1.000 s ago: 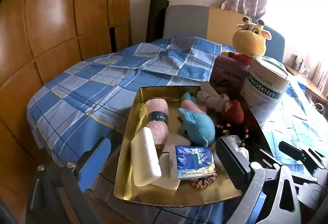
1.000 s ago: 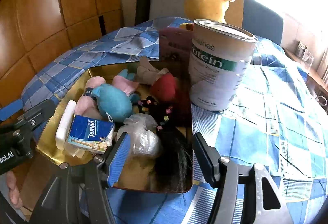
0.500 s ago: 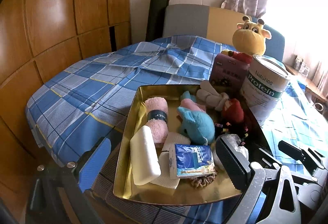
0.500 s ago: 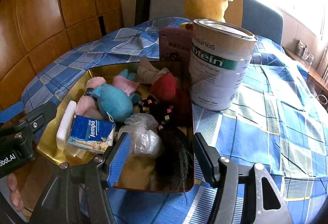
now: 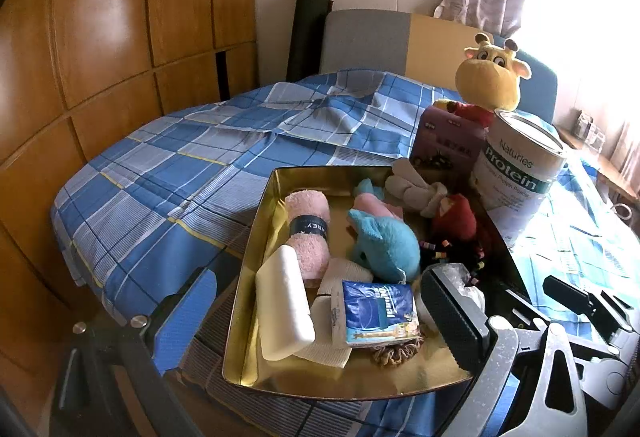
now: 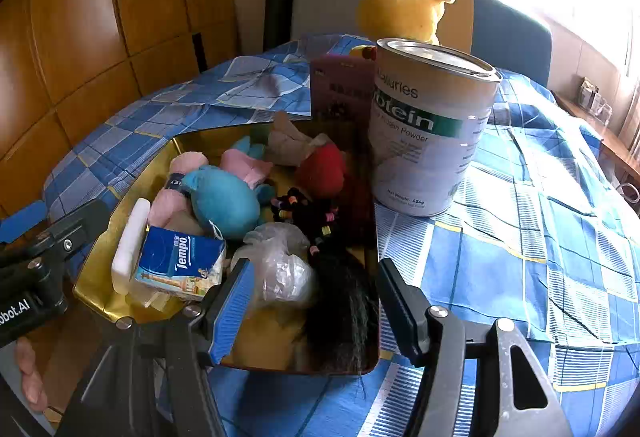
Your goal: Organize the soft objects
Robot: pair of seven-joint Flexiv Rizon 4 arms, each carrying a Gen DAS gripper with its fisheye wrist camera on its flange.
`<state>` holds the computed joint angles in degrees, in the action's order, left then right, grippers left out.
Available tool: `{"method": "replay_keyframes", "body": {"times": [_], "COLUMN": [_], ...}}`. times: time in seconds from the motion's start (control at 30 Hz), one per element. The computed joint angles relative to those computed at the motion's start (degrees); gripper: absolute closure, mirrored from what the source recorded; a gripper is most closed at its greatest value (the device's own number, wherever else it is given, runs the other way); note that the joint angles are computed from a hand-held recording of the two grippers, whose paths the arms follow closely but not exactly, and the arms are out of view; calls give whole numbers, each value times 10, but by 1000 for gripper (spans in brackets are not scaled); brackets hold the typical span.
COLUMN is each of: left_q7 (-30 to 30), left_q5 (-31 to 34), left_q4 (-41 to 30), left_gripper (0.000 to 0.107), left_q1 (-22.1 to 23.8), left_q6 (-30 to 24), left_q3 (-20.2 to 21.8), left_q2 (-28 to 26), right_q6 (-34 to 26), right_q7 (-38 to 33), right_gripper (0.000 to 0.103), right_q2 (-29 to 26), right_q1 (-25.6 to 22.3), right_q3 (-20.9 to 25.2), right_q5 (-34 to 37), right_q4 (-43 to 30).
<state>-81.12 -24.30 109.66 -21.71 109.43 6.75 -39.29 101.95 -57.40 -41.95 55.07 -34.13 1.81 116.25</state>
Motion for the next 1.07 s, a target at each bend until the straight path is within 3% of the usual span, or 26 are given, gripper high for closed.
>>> {"method": "replay_keyframes", "body": {"times": [0.57, 0.87, 1.07], "left_q7": [-8, -8, -8], "left_q5": [10, -2, 6], "left_q4": [5, 3, 3], "left_gripper": [4, 4, 4], "left_q1": [10, -12, 12], "left_q6": [-1, 4, -9], "left_q3": [-10, 12, -10], "left_q2": [6, 1, 5], "right_q6": [-1, -2, 14], "right_q7": [0, 1, 6], "right_gripper": [40, 40, 40], "right_q2": [1, 2, 1], "right_q1": [-3, -7, 0], "right_q3": [3, 6, -8], "right_q5": [-1, -3, 14], "right_q4": [0, 1, 8]}}
